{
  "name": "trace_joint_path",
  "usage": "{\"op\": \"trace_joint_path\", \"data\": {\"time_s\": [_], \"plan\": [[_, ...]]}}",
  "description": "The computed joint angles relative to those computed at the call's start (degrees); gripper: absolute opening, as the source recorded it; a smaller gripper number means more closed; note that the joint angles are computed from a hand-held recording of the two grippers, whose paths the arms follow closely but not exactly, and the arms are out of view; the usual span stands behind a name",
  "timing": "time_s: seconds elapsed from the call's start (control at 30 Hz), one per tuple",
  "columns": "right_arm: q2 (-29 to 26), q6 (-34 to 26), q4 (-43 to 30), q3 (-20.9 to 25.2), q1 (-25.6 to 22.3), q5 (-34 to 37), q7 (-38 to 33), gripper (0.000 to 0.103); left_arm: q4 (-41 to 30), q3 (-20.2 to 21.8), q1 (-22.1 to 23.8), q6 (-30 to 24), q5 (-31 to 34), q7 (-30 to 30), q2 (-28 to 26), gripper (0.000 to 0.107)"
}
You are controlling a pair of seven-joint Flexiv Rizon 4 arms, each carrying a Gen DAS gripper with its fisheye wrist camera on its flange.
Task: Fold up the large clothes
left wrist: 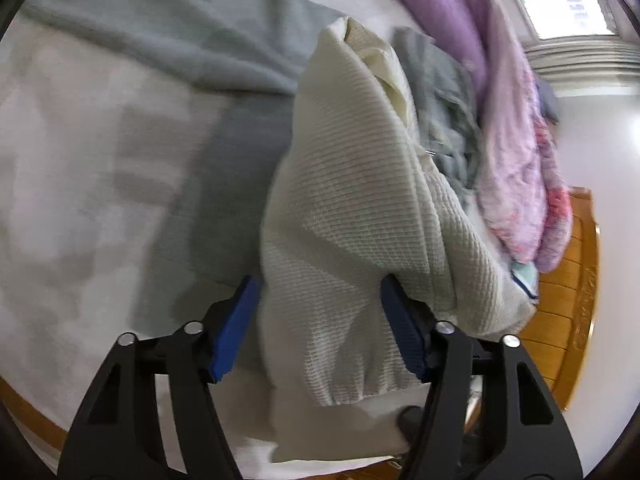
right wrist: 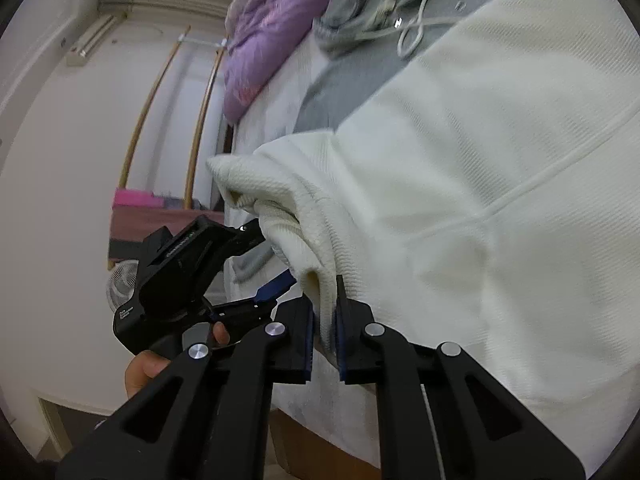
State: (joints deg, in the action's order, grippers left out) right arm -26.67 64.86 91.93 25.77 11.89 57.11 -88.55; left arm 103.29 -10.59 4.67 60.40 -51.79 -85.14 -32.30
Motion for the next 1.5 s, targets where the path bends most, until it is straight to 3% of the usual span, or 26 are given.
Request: {"op": "trace_joint_path", "data": {"time_s": [0.17,0.3,0.4,0.5,0.6,0.73,0.87,0.97,1.1,1.23,1.33,1.5], "plan": [[4.1,-1.4,2.6,0.5,-6.6,8.4,-4.9,0.008,-4.6,-4.0,-3.2,2.8,0.2,3.0,-1.6,0.058],[9.7,-2.9,7.8,-2.8,-9.3,12.2,-6.1,0.007,-10.2,-7.9,-5.2,1.2,-1.1,5.9,-5.3,0.059],[13.4,-4.0,12.6,-5.9,-10.4,12.6,-6.1,0.007,-12.3,-12.8,-4.5,-0.9,-7.3,12.5,-7.5,0.060],[15.5,-3.6,17.1,-8.8,-9.8,11.9,-4.2,0.007,-13.9,-8.7,-7.8,-1.8,-4.1,7.8,-8.8,0.061],[15.0,-3.9,20.6,-11.4,-9.5,13.6,-1.1,0.007,-15.6,-1.6,-11.3,-3.5,5.8,-3.3,-10.0,0.061],[15.6,-5.4,21.6,-12.5,-9.9,16.4,-2.5,0.006,-15.1,-0.1,-10.6,-5.5,11.8,-9.1,-10.9,0.061],[18.5,-8.1,21.7,-13.7,-9.6,17.2,-3.4,0.005,-21.4,3.2,-13.0,-11.2,22.6,-12.2,-14.0,0.061],[17.9,-9.3,23.0,-14.8,-8.3,12.1,1.0,0.005,-28.6,5.4,-15.3,-18.1,29.8,-14.5,-16.8,0.063],[17.5,-11.4,23.3,-15.9,-7.3,1.7,5.2,0.013,-29.7,5.4,-15.7,-18.6,33.5,-14.1,-17.0,0.063],[16.4,-9.3,20.7,-17.4,-5.7,-15.0,10.4,0.054,-24.7,2.7,-13.6,-15.3,30.4,-13.3,-14.7,0.064],[12.9,-9.2,15.7,-17.6,-6.6,-21.5,8.0,0.070,-18.7,0.2,-11.3,-12.3,25.5,-12.2,-11.9,0.066],[1.7,-17.6,1.7,-14.9,-10.3,-25.4,-2.4,0.071,-13.6,2.3,-11.8,-11.0,25.8,-13.3,-8.8,0.067]]}}
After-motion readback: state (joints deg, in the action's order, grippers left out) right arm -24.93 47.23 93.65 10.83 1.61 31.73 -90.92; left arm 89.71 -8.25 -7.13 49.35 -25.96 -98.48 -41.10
